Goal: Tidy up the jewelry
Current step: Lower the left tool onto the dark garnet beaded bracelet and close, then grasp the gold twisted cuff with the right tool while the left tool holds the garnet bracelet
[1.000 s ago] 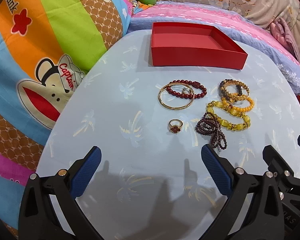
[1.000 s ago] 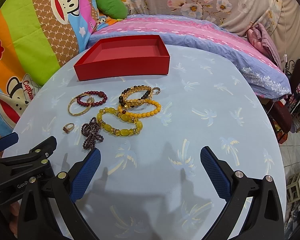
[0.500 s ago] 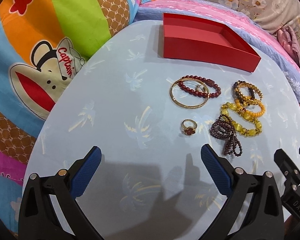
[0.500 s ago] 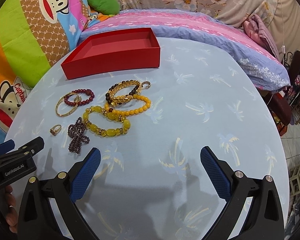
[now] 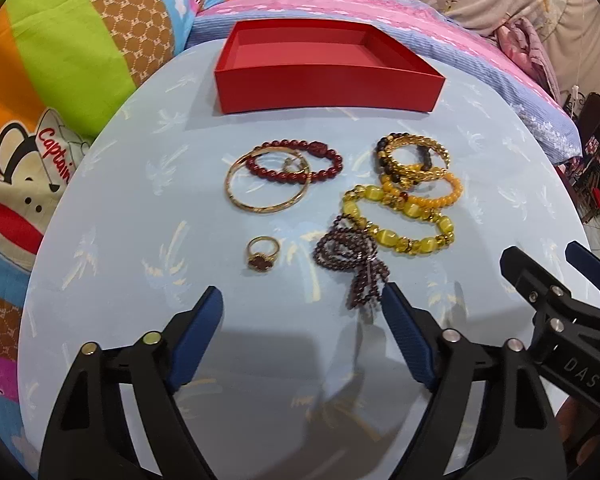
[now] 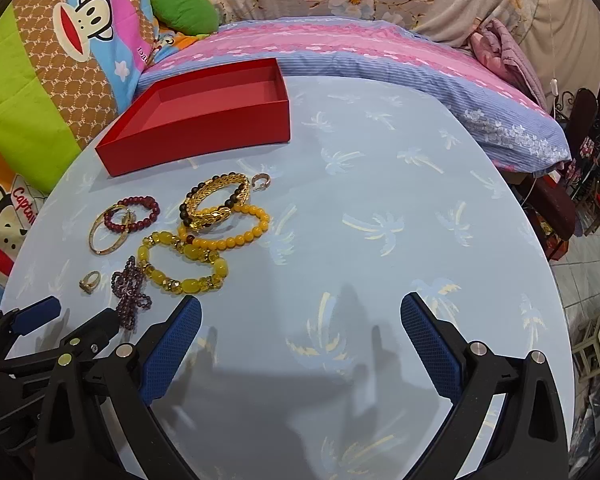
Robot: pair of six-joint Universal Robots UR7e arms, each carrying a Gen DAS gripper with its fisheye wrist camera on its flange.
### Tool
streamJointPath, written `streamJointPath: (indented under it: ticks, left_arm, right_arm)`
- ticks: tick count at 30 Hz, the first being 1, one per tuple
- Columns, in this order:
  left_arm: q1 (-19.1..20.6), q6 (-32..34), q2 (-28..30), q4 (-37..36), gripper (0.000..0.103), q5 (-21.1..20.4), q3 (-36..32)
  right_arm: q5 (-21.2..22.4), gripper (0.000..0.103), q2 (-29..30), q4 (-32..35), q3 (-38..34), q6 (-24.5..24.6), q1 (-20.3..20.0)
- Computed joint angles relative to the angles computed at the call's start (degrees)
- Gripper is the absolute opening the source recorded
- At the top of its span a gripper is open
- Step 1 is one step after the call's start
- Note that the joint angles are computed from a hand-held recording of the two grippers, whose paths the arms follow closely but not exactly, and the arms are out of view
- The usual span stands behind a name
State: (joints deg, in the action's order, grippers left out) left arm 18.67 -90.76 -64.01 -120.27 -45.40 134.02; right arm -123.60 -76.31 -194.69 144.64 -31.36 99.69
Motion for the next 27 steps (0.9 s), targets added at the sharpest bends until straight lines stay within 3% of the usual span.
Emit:
streamJointPath:
  ticks: [9, 12, 15, 17, 19, 27]
  left_arm:
    - [2.4, 7.0, 3.1, -8.6, 0.064, -0.8, -0.4]
    - [2.5, 8.2, 3.7, -9.1, 0.053, -0.3, -0.7]
    - [2.6, 9.1, 3.4, -10.5, 0.038, 0.2, -0.3]
    - [2.7, 11.1, 3.1, -13.4, 0.018, -0.2, 0.6]
    - [2.8, 12.4, 2.8, -15.2, 0.007, -0.5, 1.2]
    - [0.5, 9.5, -1.1, -10.5, 0.006, 2.2, 2.0]
  right_arm:
    - [0.5, 0.096, -0.1, 1.3, -0.8, 0.8, -0.7]
    - [0.9, 0.096, -0.1, 1.6, -0.7, 1.0, -1.0]
    - [0.9, 0.096, 0.0, 1.7, -0.8, 0.8, -1.2]
    - [1.0, 0.096, 0.0, 1.8, -0.7, 1.0, -1.2]
    - [1.0, 0.096, 0.1, 1.9, -0.8, 1.0, -1.2]
    - [1.9, 0.096, 0.4, 3.3, -1.3, 1.0, -1.1]
